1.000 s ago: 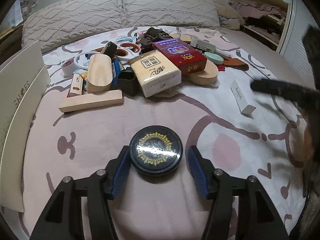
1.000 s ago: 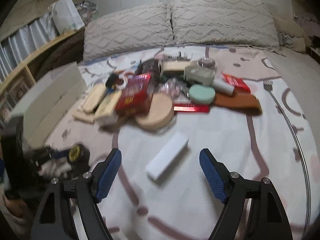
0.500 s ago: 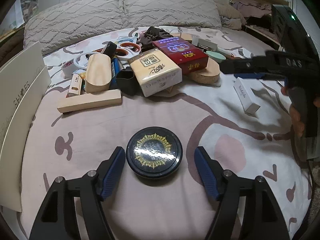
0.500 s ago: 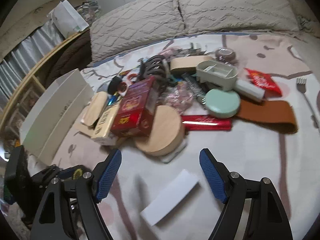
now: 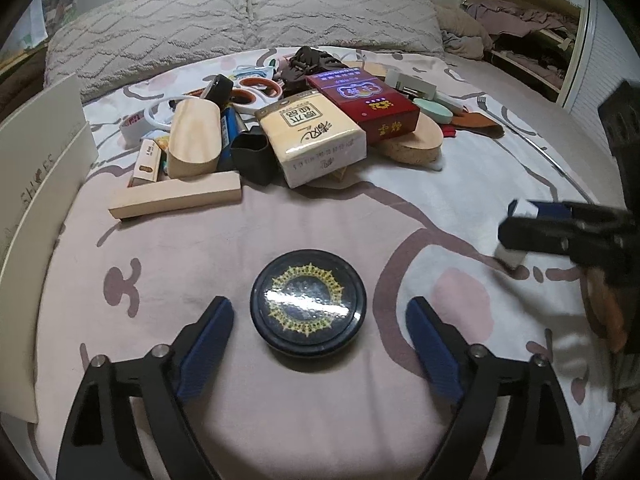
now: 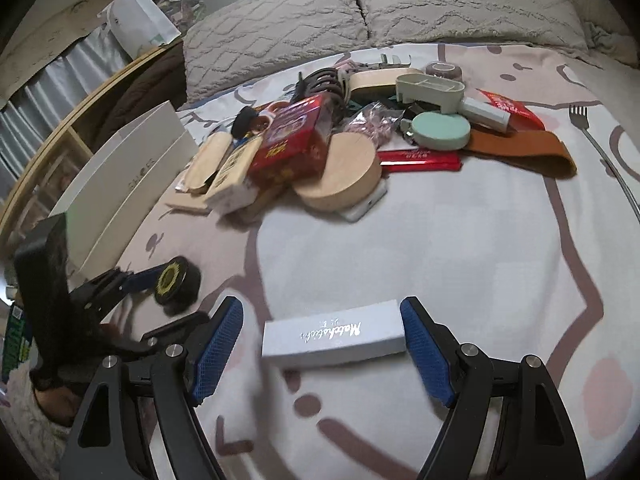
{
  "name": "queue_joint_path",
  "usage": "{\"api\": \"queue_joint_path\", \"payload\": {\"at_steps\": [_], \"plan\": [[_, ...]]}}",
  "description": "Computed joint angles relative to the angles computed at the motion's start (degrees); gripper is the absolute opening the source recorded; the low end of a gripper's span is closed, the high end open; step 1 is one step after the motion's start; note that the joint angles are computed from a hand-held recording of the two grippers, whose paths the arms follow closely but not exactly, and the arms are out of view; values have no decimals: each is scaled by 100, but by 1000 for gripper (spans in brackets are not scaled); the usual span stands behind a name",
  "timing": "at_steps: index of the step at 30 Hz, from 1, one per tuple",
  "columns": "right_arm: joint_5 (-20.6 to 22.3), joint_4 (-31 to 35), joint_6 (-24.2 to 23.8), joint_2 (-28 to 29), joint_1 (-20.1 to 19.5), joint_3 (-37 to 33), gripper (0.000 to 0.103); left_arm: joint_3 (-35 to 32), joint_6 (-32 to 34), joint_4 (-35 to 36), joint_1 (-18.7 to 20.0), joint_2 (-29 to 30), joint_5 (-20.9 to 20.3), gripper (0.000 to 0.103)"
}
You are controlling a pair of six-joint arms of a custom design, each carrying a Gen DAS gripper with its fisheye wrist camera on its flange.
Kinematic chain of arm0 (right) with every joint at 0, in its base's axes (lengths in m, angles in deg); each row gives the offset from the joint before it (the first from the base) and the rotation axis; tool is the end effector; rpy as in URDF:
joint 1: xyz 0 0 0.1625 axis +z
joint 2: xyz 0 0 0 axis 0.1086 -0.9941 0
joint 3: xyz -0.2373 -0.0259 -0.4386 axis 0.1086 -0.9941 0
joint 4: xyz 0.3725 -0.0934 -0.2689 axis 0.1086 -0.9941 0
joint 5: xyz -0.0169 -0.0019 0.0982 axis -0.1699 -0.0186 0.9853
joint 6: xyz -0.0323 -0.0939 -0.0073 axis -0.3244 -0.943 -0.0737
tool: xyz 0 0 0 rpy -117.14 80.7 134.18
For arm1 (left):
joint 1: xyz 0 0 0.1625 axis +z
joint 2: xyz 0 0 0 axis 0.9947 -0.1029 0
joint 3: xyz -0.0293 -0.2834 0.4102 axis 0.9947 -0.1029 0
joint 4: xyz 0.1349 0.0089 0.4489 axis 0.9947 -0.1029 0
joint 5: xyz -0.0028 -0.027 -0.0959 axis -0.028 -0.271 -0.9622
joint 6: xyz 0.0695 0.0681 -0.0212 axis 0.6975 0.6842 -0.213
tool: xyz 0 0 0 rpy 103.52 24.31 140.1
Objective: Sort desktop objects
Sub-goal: 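Lower the right tool around the small white box, then close the right tool on the small white box and lift it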
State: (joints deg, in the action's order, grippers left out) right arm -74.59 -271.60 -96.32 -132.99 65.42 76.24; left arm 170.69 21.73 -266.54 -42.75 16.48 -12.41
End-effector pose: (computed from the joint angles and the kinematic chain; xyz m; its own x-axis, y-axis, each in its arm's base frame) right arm 0.0077 -0.3449 0.1973 -0.9019 0.1481 0.4057 -0.1650 0.7501 -0.6404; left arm -0.2308 -0.4392 -0.0532 -0.5296 0.7212 -0.4466 0.8164 0.5763 -0.0375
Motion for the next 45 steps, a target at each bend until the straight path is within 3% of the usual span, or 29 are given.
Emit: {"api": "queue_joint_path", "payload": {"at_steps": [3,9,13,20,28,30,33,36,41,45], "plan": [[-179,-338,-58,234,107,66,81,-28,30,124,18,-8,-97,101],[-713,-1266,-63,871,412,119,81,-28,9,148,12,-5,-112,102],[-788,-1919,231,1217,431,140,81,-36,-5,182,23,-13,-130,102],[-1884,-2624,526,1816,975,-75,81,-51,-17,204,87,-39,-231,103],[-2299,-3083,861,2188,1164,-96,81,-51,-123,81,197,-94,-434,103],[-2223,-3076,863,2196,1136,-82,93,-57,-183,60,244,-121,-526,101],[-1683,-3163,1017,2171,939,47,103,-47,-282,-18,258,-128,-503,96],[-1544,-3213,1154,2209,881,68,103,-21,-407,-202,237,-98,-365,84],[-1457,-3135,1473,2154,815,66,103,-7,-405,-262,201,-67,-242,84],[-1781,-2830,1514,2124,945,-53,103,17,-409,-338,167,-38,-91,77]]}}
